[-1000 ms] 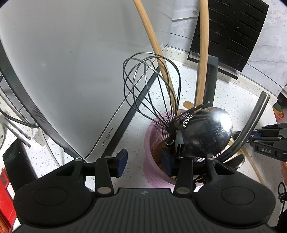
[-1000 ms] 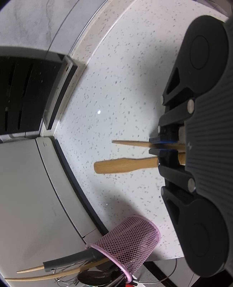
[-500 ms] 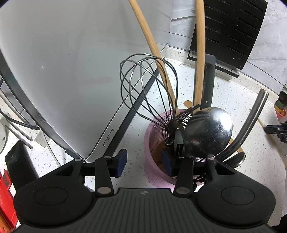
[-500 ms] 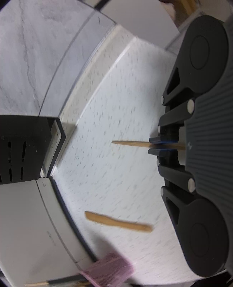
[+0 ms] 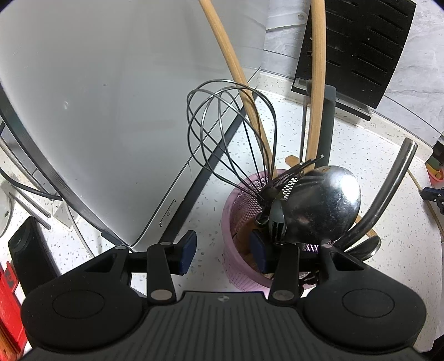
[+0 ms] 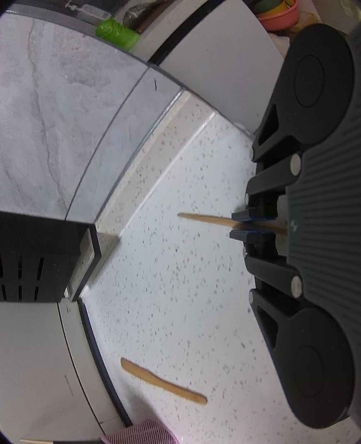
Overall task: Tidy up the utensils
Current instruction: 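Lift the chopstick with the right gripper and carry it toward the pink cup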
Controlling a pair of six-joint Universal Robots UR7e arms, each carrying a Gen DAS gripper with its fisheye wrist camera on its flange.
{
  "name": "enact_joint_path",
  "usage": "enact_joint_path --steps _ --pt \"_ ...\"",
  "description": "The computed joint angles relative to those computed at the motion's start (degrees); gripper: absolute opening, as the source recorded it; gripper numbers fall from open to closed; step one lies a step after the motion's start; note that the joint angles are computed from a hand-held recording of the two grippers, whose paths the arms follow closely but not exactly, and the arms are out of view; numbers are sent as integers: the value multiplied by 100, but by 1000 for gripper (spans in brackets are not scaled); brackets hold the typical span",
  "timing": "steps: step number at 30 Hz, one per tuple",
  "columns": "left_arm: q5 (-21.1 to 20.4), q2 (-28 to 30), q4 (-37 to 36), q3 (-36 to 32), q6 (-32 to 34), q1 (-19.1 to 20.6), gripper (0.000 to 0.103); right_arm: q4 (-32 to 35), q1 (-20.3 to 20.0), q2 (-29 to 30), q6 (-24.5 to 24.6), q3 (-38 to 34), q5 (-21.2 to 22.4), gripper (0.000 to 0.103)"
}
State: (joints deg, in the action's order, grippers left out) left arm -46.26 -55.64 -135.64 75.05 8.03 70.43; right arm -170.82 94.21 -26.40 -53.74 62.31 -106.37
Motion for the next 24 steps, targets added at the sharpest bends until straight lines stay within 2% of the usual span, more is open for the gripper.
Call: enact_joint_path --steps 2,3,6,7,9,12,14,18,19,21,23,24 --pt "-17 -2 4 -7 9 9 53 184 -15 -107 438 29 126 13" --pt "-23 -1 6 -10 13 12 53 224 -20 -169 712 58 172 20" --pt "-23 -3 2 -8 16 13 53 488 10 -309 1678 77 -177 30" --pt "-23 -3 2 -8 16 13 53 638 -27 -418 1972 171 -139 34" --pt "-36 -5 1 -11 27 19 53 1013 -139 -648 2443 333 159 40" --pt "-51 -13 6 -11 27 25 53 1252 -283 -903 3009 556 480 41" --pt "-47 -13 11 -14 16 26 53 1485 -369 -990 3207 609 671 42" --pt "21 7 27 -21 -5 7 53 1705 -452 -990 3187 621 832 42" --pt "35 12 28 -22 -8 4 53 1753 -468 -974 3172 602 906 46" --pt "49 17 23 -17 -14 0 53 1764 -450 -903 3171 538 831 47" --pt "46 16 17 -12 -11 0 53 1831 -432 -857 3218 453 730 44" --pt "44 17 19 -14 -13 -1 53 1842 -429 -850 3267 429 692 39"
